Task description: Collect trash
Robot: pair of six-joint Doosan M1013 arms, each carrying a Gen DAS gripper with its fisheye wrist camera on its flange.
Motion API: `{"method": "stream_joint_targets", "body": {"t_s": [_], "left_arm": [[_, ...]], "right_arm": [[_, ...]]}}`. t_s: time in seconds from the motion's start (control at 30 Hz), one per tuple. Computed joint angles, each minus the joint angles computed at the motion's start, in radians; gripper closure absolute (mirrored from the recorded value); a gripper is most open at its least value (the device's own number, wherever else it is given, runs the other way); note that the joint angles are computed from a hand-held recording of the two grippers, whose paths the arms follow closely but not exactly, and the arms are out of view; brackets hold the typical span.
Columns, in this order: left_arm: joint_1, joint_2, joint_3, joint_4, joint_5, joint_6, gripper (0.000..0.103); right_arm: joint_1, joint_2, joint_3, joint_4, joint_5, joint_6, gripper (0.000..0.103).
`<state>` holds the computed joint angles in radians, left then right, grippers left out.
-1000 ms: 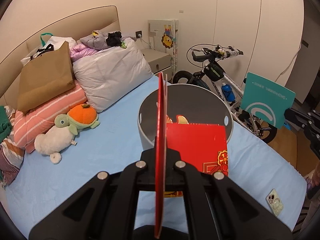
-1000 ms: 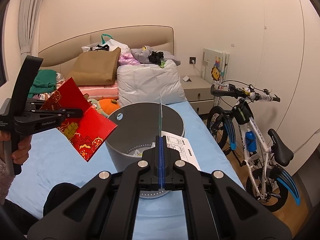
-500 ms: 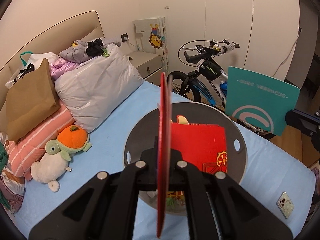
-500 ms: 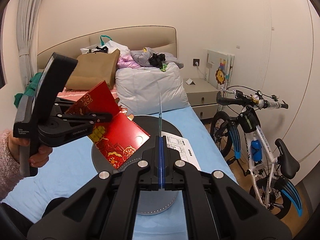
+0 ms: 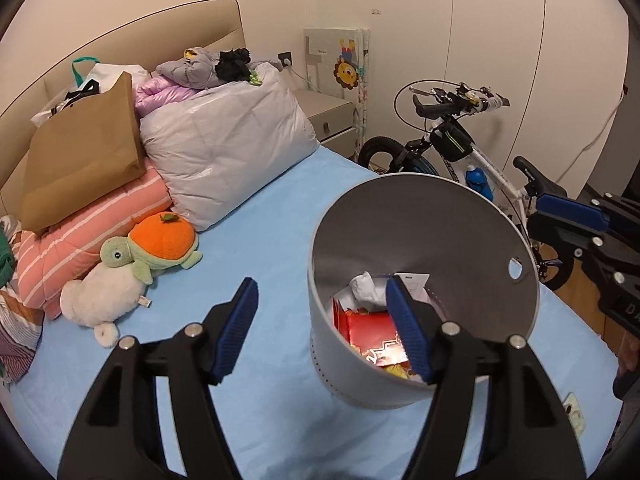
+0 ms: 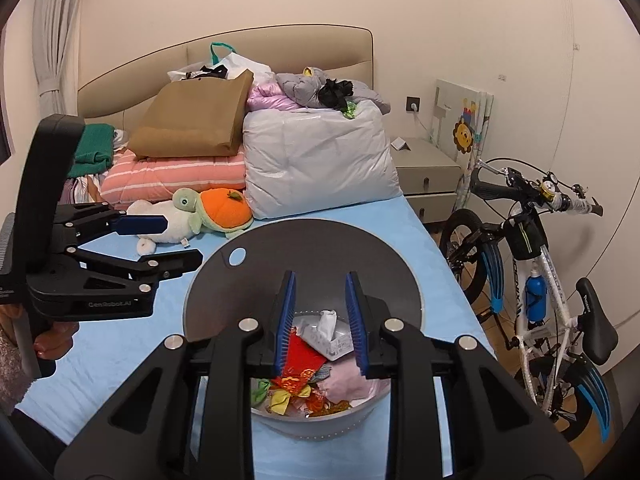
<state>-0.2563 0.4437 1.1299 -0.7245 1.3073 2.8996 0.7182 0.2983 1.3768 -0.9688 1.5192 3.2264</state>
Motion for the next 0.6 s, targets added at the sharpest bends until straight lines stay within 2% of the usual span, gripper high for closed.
{"method": "stream_joint_targets", "body": {"t_s": [0.13,0.2,0.3,0.6], "left_arm": [[0.023,-0.002,0.003,-0.007,0.002,0.002,0.036],[0.036,-0.003,0.004,-0.011,0.006,0.005,0.036],[0.06,-0.008,0.013,-0.02,-0.002,0.01,0.036],[0.133,-0.001,0.006,-0.034,-0.008,-0.022,0.036]], "right_arm": [[-0.003,0.015,-0.017,0.019,-0.011,-0.006,0.077],[-0.002,0.025,-0.029,0.024,-0.008,-0.006,0.069],[0.002,0.042,-0.05,0.024,0.005,-0.016,0.065],[0.005,0.095,-0.122,0.032,-0.002,-0.066,0.061]]}}
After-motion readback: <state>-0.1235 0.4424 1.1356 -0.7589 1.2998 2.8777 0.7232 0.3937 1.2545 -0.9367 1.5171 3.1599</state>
